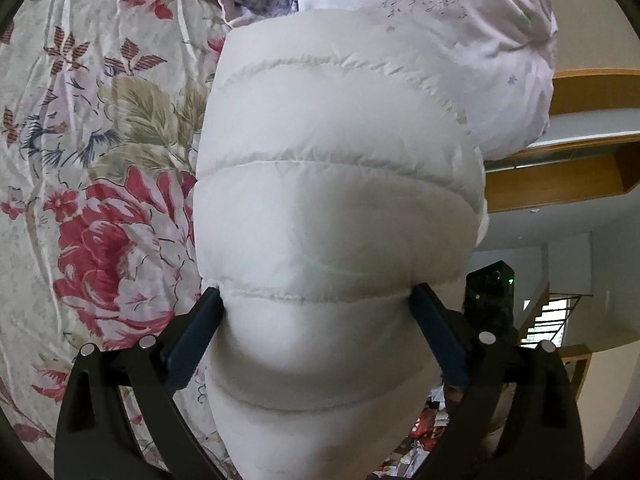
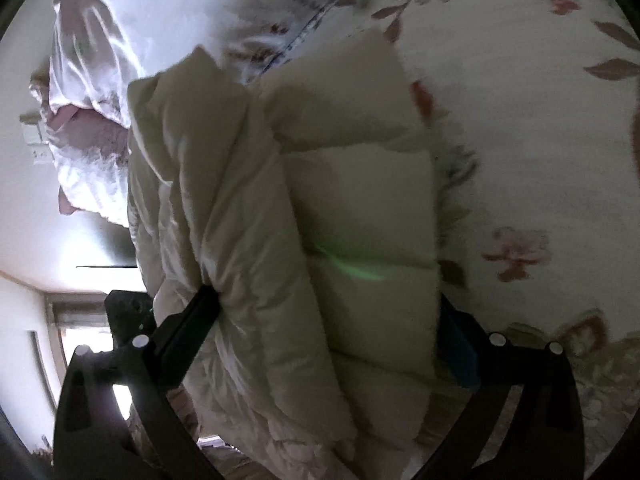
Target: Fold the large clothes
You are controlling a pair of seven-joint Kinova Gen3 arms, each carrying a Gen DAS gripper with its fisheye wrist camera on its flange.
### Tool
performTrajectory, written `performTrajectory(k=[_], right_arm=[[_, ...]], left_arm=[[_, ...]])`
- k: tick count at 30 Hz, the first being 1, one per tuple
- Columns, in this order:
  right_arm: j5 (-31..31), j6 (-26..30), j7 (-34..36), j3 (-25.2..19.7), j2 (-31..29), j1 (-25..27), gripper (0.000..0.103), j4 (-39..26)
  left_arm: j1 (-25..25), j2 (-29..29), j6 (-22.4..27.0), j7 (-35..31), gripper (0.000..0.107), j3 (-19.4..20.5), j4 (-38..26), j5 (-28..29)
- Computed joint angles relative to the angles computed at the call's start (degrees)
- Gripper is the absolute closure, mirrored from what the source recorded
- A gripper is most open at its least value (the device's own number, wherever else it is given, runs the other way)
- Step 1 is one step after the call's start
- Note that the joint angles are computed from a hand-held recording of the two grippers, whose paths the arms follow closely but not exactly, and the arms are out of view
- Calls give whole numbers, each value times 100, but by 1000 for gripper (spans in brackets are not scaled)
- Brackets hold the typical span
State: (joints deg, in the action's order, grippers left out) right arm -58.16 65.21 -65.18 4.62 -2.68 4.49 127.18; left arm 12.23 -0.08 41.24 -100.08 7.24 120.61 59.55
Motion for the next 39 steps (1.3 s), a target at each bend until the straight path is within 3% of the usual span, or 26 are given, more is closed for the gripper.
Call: performTrajectory(k=[8,11,16,21,27,32,36,39], right_arm=[[-820,-65,508,-249,507,-202,4,89],[-1216,30,788,-321,729,-196,17,233],[-1966,323,1516,-318,922,-41,57,597],[-2442,432,1836,-378,830,-131,68,685],[-3129,317,2111,-647,905,-608,71,509],[-3554,-156,2141,-990,1202,-1263,71,26],[-3472,-631,1946,-1190,1346,-1558,71,-285],[-3242,-1250,1491,-977,1412,-2248,70,-618]], left_arm=[[-32,177,-48,-289,12,33,68,462],[-39,134,-121,-465,20,33,186,774],[-147,-78,-41,-1085,47,-102,462,1410],[-339,-347,352,-1735,59,-319,574,1705],[-689,-950,834,-1676,59,-686,590,1161],[-1056,-1425,1238,-1520,59,-1133,673,521],[-1305,-1557,1398,-1405,59,-1381,723,-34],[-1451,-1511,1370,-1237,59,-1415,723,-435]])
